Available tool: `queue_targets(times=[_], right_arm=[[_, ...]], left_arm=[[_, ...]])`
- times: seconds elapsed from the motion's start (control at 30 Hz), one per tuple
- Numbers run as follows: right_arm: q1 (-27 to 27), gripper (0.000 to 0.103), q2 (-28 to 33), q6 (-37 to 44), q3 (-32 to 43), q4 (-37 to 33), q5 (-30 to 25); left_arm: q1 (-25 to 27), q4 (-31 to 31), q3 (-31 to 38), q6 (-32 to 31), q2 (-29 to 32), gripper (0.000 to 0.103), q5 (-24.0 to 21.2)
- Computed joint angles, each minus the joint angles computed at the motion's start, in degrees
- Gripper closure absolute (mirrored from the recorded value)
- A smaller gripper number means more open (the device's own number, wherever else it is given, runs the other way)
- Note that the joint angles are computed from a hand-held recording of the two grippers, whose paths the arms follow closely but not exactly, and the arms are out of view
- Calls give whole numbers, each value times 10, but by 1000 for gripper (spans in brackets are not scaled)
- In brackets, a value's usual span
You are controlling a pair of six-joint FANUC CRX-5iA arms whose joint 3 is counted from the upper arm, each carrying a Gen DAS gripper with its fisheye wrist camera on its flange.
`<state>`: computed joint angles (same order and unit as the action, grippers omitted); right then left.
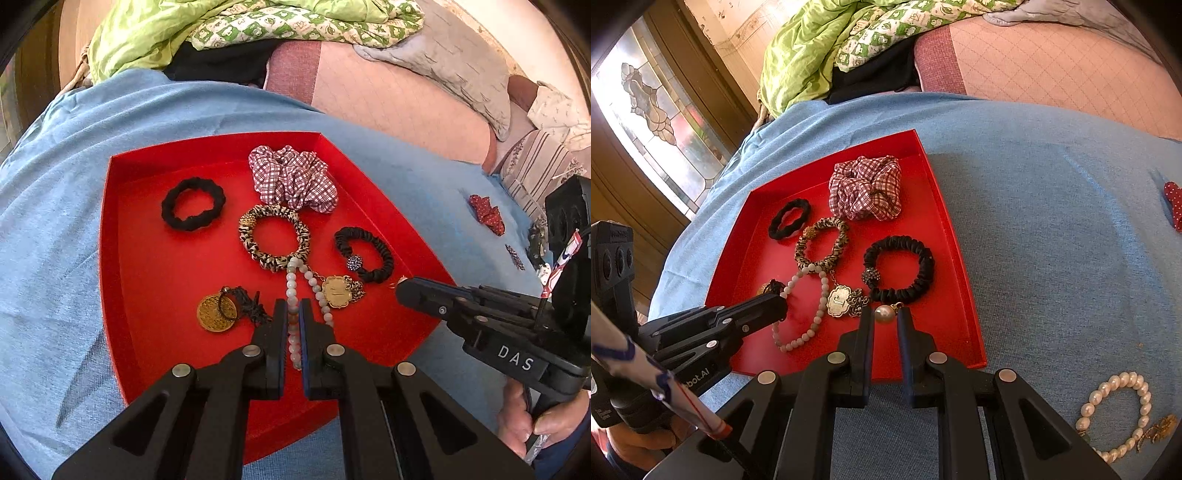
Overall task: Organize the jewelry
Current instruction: 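Lower the pearl strand and gold pendant into the red tray and open both tools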
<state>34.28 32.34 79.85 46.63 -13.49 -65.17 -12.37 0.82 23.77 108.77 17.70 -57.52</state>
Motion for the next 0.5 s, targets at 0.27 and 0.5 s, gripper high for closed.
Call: queue_targets(times=[0.27,0.5], right_arm=[[-1,89,-1,-1,-1,-2,-1],[-3,89,-6,-1,-2,-11,0]], left_arm=[[-7,-30,16,6,4,92,-16],[-18,-72,29,23,4,74,-26]])
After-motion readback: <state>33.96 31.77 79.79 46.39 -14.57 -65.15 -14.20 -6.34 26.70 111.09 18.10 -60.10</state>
